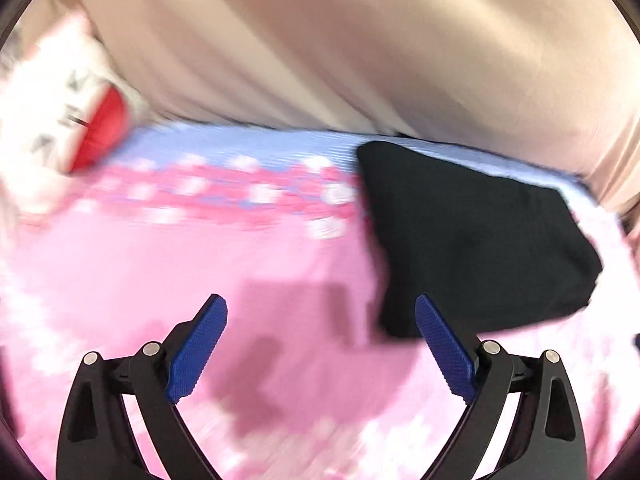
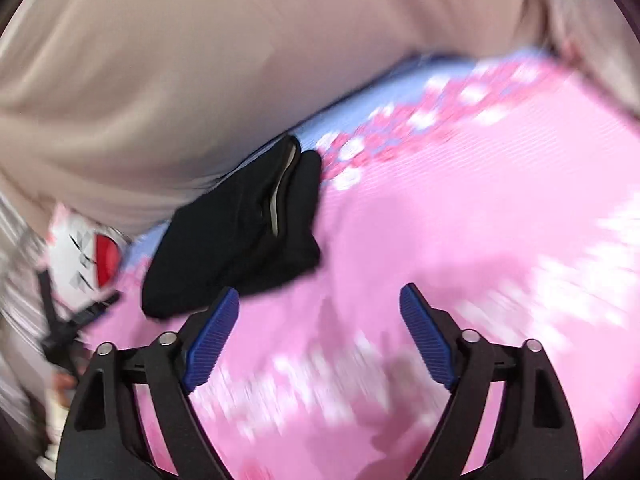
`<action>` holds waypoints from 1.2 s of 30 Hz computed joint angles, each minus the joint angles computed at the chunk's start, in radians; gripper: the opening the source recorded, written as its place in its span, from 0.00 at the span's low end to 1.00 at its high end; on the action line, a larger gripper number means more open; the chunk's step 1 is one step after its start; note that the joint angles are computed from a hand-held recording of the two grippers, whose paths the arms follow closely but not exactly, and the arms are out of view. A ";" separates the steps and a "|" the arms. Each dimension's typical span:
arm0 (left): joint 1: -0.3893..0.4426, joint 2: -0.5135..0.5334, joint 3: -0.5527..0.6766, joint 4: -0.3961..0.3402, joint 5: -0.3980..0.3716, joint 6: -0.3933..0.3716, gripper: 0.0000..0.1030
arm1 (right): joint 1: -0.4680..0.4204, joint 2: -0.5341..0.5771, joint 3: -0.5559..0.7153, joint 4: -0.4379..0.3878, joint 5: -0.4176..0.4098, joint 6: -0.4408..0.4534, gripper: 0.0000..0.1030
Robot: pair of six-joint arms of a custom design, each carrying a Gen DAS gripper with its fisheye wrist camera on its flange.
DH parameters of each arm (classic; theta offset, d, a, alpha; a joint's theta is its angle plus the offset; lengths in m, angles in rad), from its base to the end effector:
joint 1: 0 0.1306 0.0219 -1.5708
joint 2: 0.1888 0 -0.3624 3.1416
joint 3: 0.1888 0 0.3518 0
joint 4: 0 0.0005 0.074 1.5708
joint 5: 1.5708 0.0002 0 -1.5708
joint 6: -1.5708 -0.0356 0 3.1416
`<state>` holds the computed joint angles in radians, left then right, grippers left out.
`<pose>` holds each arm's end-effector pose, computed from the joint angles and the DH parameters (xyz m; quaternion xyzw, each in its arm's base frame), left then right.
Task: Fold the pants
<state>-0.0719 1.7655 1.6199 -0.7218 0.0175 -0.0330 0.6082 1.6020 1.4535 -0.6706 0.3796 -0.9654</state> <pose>0.5747 -0.0425 0.3319 0.0522 0.9373 -0.0149 0.3443 0.4361 0.2870 0.3539 0.2304 0.8867 0.1313 0.3788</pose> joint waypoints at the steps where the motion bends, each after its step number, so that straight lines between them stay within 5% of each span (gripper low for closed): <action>1: -0.014 -0.061 -0.070 0.032 -0.056 -0.009 0.91 | 0.035 -0.010 0.001 -0.026 0.051 -0.008 0.89; 5: -0.057 -0.228 -0.255 0.107 -0.138 -0.026 0.93 | 0.153 0.008 0.062 -0.137 0.170 -0.024 0.93; 9: -0.090 -0.314 -0.334 0.080 -0.079 0.000 0.93 | 0.204 0.037 0.115 -0.167 0.181 -0.017 0.93; 16: -0.189 -0.419 -0.464 0.149 -0.155 0.014 0.93 | 0.240 0.084 0.195 -0.192 0.201 -0.010 0.93; 36: -0.235 -0.266 -0.263 0.148 -0.150 0.016 0.93 | 0.160 0.227 0.465 -0.272 0.315 0.102 0.94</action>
